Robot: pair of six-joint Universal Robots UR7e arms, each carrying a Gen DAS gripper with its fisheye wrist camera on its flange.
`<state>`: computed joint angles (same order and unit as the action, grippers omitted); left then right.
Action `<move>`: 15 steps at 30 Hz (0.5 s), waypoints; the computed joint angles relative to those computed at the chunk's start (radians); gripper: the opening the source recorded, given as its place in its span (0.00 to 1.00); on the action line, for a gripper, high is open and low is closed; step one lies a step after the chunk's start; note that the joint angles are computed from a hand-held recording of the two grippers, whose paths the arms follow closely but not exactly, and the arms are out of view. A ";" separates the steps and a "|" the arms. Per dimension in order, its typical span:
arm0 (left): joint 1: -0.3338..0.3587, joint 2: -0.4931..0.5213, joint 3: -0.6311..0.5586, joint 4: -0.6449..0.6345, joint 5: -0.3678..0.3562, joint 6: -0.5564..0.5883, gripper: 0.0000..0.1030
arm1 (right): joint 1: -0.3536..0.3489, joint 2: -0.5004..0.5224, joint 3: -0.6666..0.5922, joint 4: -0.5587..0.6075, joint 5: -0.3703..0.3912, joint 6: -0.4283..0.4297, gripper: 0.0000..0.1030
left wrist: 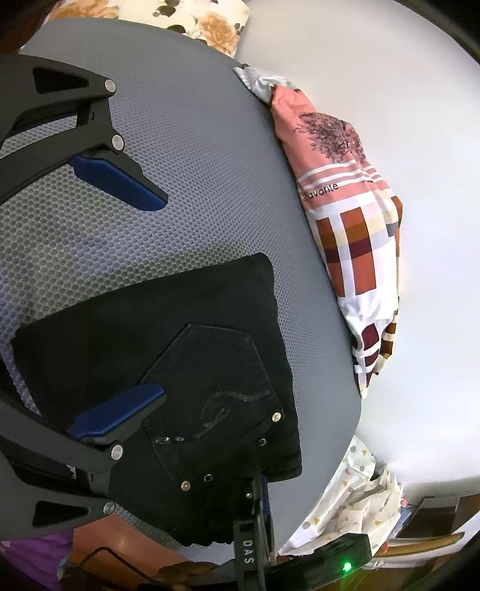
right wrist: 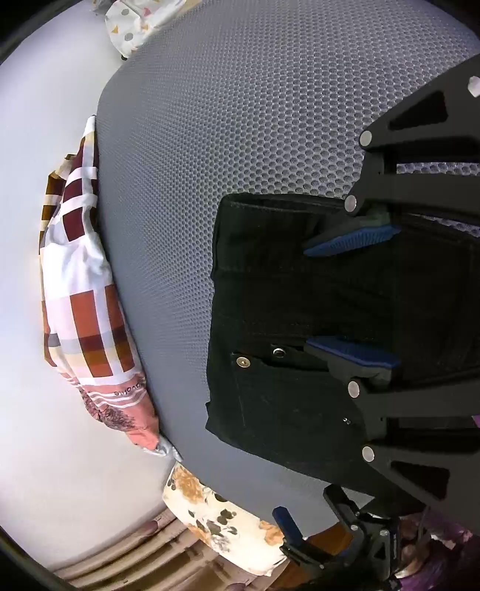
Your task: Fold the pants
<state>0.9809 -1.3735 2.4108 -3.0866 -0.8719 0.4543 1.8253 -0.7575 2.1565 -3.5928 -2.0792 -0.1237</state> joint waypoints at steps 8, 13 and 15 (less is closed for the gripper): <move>0.001 0.012 -0.006 -0.008 0.010 0.009 0.92 | 0.022 0.038 -0.022 -0.018 -0.017 -0.024 0.73; 0.003 0.024 -0.012 -0.010 0.017 0.012 0.92 | 0.032 0.047 -0.029 -0.013 -0.030 -0.037 0.79; 0.005 0.028 -0.015 -0.007 0.019 0.012 0.92 | 0.023 0.032 -0.016 -0.021 0.004 -0.023 0.79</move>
<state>0.9860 -1.3457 2.3955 -3.0937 -0.8527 0.4661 1.8478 -0.7255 2.1409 -3.6135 -2.0752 -0.1465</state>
